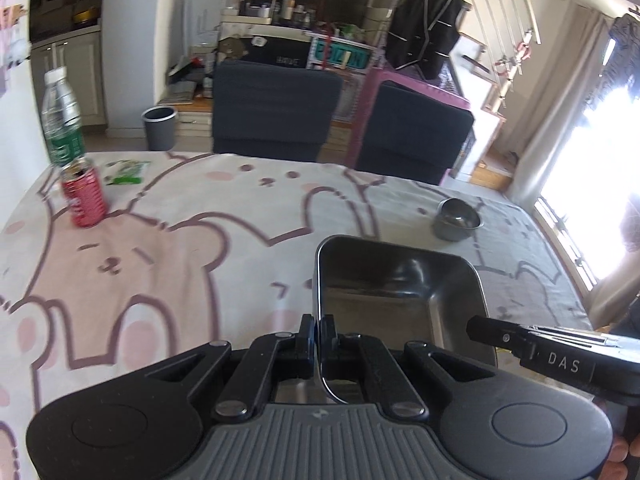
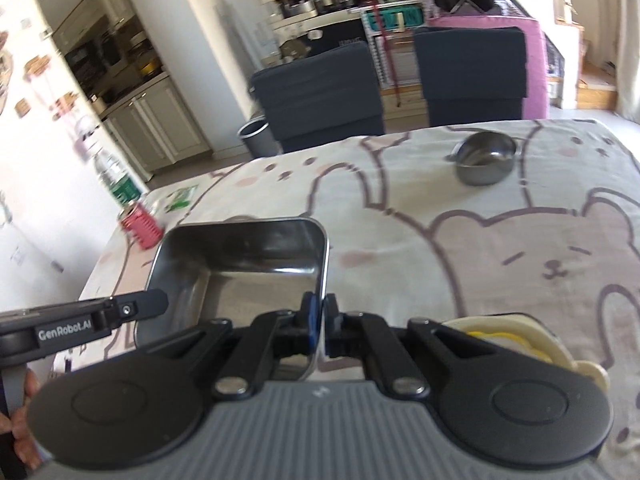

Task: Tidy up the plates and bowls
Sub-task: 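Lift the deep steel tray with both grippers and carry it toward the cream bowl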

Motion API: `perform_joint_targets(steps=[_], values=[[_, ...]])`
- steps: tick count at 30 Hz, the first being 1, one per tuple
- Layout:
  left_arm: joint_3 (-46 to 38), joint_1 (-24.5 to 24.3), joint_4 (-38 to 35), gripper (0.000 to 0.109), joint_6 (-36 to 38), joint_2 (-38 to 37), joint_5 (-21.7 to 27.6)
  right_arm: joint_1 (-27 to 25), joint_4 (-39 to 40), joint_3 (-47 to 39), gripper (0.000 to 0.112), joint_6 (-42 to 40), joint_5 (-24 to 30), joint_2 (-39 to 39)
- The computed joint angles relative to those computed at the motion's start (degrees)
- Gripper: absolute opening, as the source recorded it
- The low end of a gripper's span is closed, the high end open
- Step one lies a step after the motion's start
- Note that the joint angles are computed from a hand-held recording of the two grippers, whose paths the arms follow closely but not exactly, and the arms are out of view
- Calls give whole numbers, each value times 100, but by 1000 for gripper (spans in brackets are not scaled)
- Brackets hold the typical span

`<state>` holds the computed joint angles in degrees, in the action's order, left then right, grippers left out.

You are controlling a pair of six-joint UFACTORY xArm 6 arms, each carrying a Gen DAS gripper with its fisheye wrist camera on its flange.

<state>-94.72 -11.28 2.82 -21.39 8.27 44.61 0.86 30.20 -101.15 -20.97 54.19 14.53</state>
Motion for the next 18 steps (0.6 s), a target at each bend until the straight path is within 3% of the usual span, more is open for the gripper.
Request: perform_joint_targets(steps=[9, 18], values=[[962, 379, 27, 2, 26, -658, -88, 457, -157, 91, 5, -267, 22, 30], [1135, 552, -50, 3, 186, -667, 140, 809, -476, 190, 5, -168, -151, 35]])
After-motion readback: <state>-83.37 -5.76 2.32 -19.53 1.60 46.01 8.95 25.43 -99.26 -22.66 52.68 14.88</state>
